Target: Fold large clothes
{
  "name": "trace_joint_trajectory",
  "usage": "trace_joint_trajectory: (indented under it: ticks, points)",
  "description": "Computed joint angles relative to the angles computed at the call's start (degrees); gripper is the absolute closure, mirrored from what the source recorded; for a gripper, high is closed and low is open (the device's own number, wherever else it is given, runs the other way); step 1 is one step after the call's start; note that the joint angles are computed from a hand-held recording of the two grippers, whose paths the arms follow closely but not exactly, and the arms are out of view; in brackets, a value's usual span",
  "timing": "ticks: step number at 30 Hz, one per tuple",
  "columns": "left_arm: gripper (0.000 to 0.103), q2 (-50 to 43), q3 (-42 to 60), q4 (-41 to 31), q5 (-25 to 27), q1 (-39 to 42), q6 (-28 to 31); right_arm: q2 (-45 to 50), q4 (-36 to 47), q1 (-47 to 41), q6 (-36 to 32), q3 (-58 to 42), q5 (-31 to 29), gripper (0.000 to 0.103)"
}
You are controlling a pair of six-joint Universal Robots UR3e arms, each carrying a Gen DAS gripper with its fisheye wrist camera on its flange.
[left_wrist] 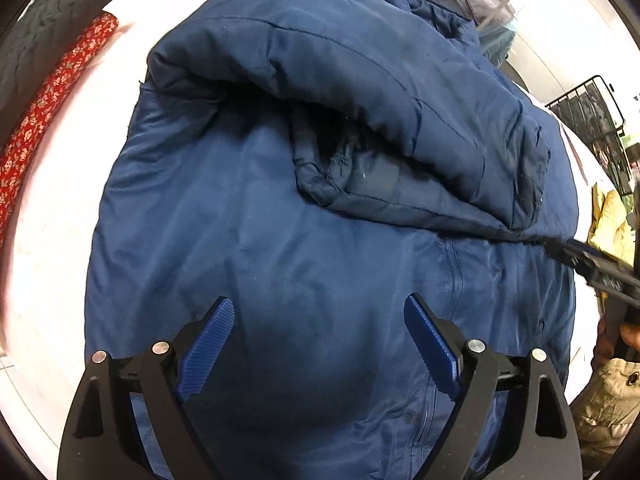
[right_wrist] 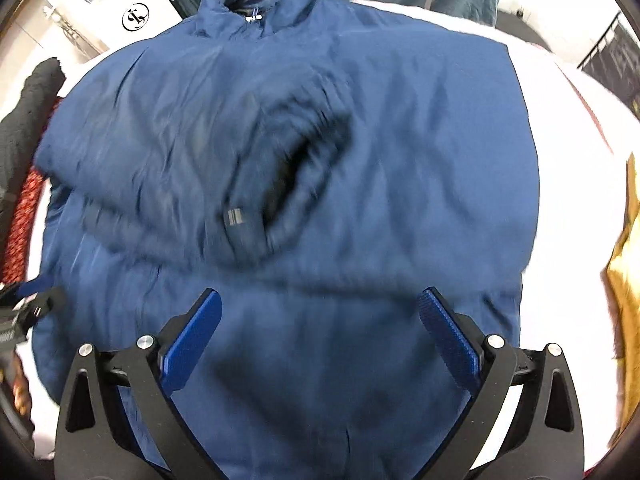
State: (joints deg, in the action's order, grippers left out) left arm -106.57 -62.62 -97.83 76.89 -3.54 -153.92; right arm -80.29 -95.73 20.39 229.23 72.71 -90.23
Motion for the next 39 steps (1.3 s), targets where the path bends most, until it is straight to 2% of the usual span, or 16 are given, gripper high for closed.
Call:
trace_joint_trajectory:
  ticks: [4, 10, 19, 23, 29, 36, 39]
  points:
    - [0.017, 0.2, -0.9, -0.8, 0.0, 0.2, -0.1, -6.8, 0.6, 2.5, 4.0, 6.9, 1.8, 0.006]
    - [0.017, 4.0, -5.4, -0.6, 0.6, 2.9, 3.4, -13.0, -0.1, 6.9, 10.8, 15.0, 3.5, 0.006]
    - [0.017, 5.5, -6.1, -0.5, 1.5, 13.3, 8.3, -18.8, 0.4, 15.0, 21.0, 20.6, 2.5, 0.006]
    - [0.017, 3.9, -3.7, -1.3, 0.8, 18.7, 9.0, -22.5, 3.5, 17.2, 25.4, 21.3, 0.1, 0.006]
    - [0.017, 1.6, -2.6, -4.4, -0.2, 24.6, 13.0, -37.1, 11.3, 16.8, 31.5, 28.6, -1.3, 0.006]
    - [0.017, 1.0, -5.6, -9.9, -1.2, 29.7, 17.1, -52.0, 15.5, 23.2, 45.8, 37.2, -0.2, 0.006]
    - [0.017, 1.2, -7.1, -11.6, -1.1, 30.7, 18.1, -54.8, 11.5, 30.0, 54.5, 40.8, -0.2, 0.006]
